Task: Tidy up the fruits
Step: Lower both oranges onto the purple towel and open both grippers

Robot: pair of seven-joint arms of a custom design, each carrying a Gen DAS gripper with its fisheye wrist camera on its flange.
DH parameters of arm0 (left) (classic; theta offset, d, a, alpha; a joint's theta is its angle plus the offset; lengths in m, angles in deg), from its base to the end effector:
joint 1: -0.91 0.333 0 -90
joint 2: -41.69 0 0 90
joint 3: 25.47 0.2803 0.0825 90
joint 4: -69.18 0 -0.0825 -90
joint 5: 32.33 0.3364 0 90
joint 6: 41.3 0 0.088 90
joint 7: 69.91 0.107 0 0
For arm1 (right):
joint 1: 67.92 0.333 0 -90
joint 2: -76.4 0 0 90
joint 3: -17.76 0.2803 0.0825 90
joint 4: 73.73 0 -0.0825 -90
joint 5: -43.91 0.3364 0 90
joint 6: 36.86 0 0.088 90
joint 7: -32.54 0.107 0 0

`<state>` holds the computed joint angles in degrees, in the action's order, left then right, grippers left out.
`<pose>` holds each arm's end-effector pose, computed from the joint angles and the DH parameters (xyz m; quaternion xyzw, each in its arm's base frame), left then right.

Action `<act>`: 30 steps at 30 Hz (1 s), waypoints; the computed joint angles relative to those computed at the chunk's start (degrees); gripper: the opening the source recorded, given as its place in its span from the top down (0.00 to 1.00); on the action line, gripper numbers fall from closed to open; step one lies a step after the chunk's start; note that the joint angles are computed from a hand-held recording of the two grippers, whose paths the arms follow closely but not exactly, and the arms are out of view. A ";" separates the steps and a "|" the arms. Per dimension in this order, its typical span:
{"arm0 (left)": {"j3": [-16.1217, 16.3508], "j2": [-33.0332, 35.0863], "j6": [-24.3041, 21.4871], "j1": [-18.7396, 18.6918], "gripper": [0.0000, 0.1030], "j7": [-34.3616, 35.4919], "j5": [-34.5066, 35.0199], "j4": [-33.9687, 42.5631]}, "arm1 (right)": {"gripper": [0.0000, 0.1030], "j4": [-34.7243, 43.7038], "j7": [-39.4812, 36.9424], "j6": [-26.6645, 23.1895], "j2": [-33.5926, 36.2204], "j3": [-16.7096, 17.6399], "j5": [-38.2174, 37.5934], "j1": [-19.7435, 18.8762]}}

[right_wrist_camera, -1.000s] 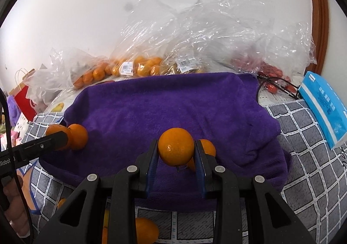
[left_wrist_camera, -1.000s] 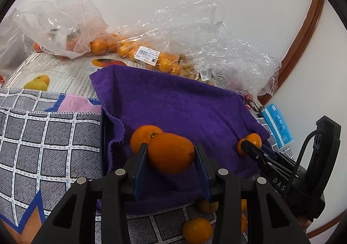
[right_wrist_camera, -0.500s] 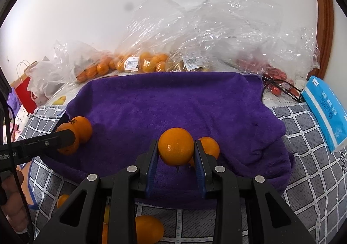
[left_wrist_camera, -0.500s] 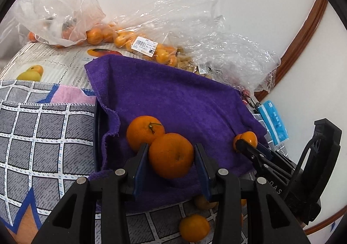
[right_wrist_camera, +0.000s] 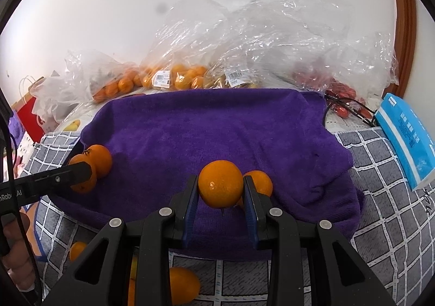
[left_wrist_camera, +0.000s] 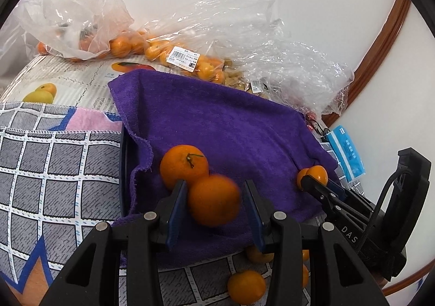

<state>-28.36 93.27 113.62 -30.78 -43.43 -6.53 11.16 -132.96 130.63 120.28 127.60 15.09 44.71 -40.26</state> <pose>0.6204 -0.4256 0.3925 -0.7104 0.5746 -0.3870 0.1241 0.6756 0.3312 0.3953 -0.7435 0.5383 -0.1963 0.3449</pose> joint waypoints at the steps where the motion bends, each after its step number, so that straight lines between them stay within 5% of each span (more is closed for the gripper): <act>1: -0.09 0.07 -0.14 0.05 0.61 0.15 -0.09 0.13 | 0.69 -0.02 -0.04 -0.04 -0.02 -0.05 -0.06 0.04; 20: -0.54 -0.93 2.17 0.54 0.53 1.21 -1.36 -1.72 | 0.68 0.11 0.34 -0.34 -0.01 -0.72 -1.22 0.43; 30: 1.85 -2.48 1.35 -1.15 0.45 -2.36 2.03 -2.78 | 0.40 -2.64 3.50 2.22 -1.62 -2.88 -2.21 1.60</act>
<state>-26.51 90.79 114.97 -31.92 -45.79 -4.50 8.39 -135.60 134.13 122.50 125.98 12.20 42.50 -38.67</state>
